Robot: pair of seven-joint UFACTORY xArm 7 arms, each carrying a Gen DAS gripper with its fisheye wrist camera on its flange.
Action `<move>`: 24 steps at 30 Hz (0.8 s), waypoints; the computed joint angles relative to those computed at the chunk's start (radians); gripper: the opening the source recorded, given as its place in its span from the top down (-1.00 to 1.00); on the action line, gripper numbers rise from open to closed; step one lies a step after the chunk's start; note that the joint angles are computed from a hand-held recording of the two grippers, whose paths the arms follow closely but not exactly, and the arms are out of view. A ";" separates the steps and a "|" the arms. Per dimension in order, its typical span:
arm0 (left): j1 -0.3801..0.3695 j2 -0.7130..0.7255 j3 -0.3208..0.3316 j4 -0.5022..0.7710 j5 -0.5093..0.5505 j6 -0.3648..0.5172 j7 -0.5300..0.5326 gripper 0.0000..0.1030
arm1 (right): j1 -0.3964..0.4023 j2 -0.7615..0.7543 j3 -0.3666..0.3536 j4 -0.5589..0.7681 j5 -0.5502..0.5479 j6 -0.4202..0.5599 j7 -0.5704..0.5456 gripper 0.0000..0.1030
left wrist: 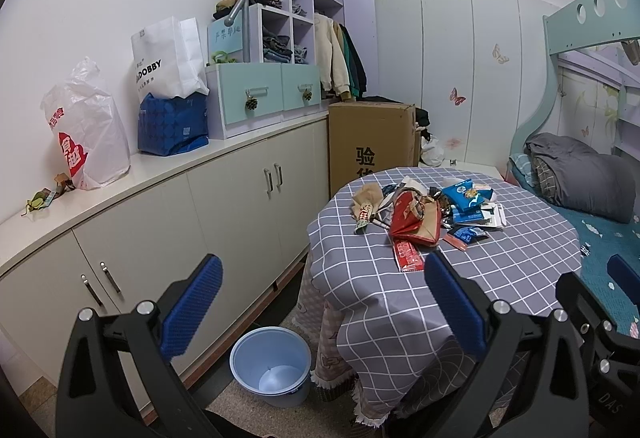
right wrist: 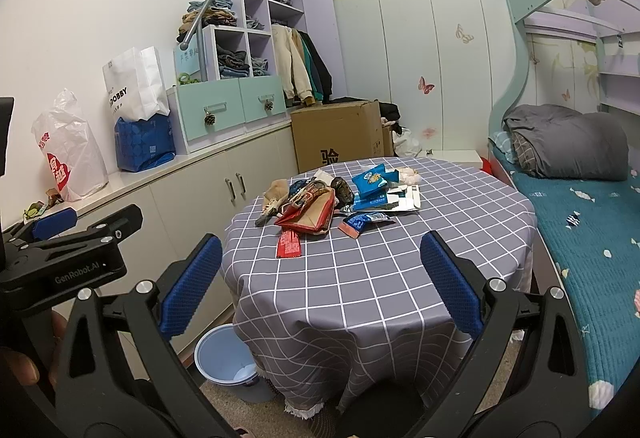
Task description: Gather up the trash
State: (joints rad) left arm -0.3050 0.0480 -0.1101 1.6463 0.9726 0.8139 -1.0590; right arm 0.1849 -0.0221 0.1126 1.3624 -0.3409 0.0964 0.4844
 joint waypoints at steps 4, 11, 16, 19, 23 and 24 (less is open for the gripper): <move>0.002 -0.007 0.001 -0.013 -0.001 -0.003 0.000 -0.92 | 0.000 -0.003 0.000 -0.009 -0.001 -0.005 0.001 -0.88; 0.011 -0.013 -0.005 -0.021 -0.005 -0.003 0.002 -0.92 | -0.001 -0.002 0.001 -0.005 0.003 -0.002 -0.002 -0.88; 0.013 -0.014 -0.007 -0.023 -0.006 -0.003 0.004 -0.92 | -0.001 -0.002 0.001 -0.006 0.002 -0.001 0.000 -0.88; 0.014 -0.014 -0.006 -0.023 -0.006 -0.003 0.003 -0.92 | -0.001 -0.002 0.001 -0.008 -0.001 -0.003 0.003 -0.88; 0.011 -0.010 -0.004 -0.014 -0.011 0.006 0.006 -0.92 | 0.000 -0.002 0.002 -0.013 -0.002 -0.007 0.003 -0.88; 0.011 -0.009 -0.004 -0.012 -0.012 0.008 0.006 -0.92 | 0.000 -0.004 0.002 -0.021 -0.006 -0.011 0.007 -0.88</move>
